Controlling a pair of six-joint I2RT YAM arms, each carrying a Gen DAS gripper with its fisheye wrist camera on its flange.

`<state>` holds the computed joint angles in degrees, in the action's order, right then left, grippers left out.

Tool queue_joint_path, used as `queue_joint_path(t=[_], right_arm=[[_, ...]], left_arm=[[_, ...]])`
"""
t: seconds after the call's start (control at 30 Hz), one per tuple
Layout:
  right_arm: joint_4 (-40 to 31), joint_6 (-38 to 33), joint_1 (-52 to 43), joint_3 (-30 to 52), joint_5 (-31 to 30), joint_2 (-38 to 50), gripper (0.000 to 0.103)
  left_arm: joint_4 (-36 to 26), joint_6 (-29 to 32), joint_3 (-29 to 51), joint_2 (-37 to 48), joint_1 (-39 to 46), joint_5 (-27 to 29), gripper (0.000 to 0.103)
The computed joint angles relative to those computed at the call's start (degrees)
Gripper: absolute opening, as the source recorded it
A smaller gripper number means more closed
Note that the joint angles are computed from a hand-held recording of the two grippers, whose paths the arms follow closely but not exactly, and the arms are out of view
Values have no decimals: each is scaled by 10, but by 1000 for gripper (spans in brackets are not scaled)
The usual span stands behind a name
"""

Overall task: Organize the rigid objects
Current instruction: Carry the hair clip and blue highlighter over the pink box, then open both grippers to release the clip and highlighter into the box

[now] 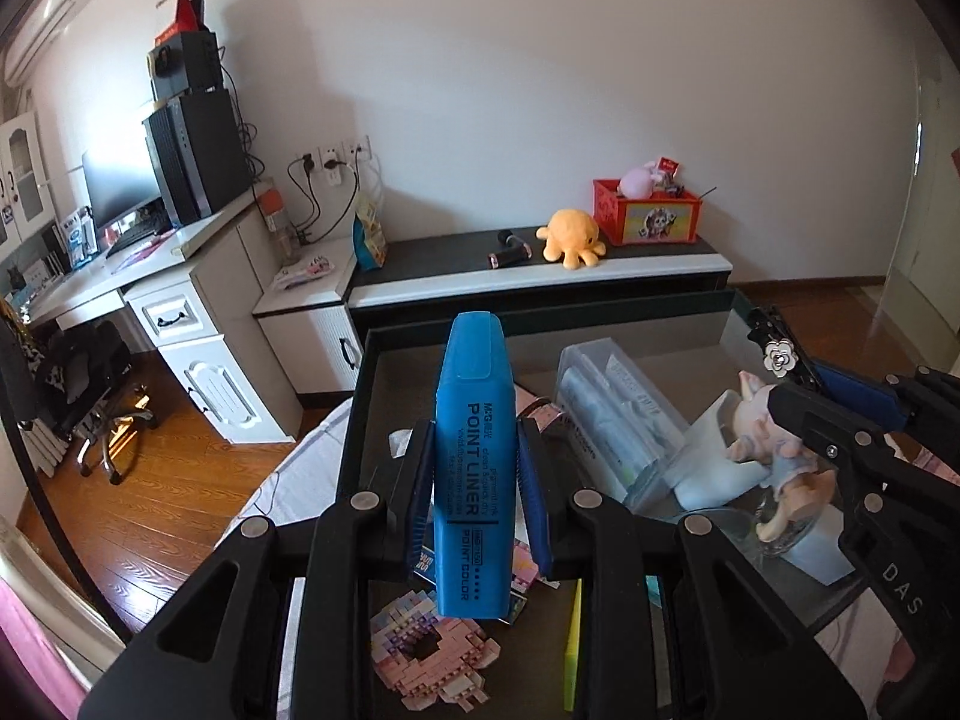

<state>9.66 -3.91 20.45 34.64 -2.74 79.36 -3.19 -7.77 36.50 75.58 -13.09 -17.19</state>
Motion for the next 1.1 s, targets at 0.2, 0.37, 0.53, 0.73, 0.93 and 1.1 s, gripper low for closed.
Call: queue_joint_path(t=[0.2,0.37,0.53,0.73,0.93,1.1], right_arm=[[26,-2,-22,19,3,62,20],[18,6,-20,25,-1,65,36],[6,19,-11,26,-8,64,65],[-27,29,-15,15,-54,32,70],[-61,31,-14,-15,-92,-37,75],[-104,40,2,-51,-103,-131,77]], left_arm=[[25,1,12,57,25,24,29],[42,8,-1,50,22,16,68],[56,20,-25,12,12,-13,96],[21,11,-49,-59,15,-19,102],[-45,-3,-78,-165,1,-40,103],[-137,-40,-92,-292,-39,-73,103]])
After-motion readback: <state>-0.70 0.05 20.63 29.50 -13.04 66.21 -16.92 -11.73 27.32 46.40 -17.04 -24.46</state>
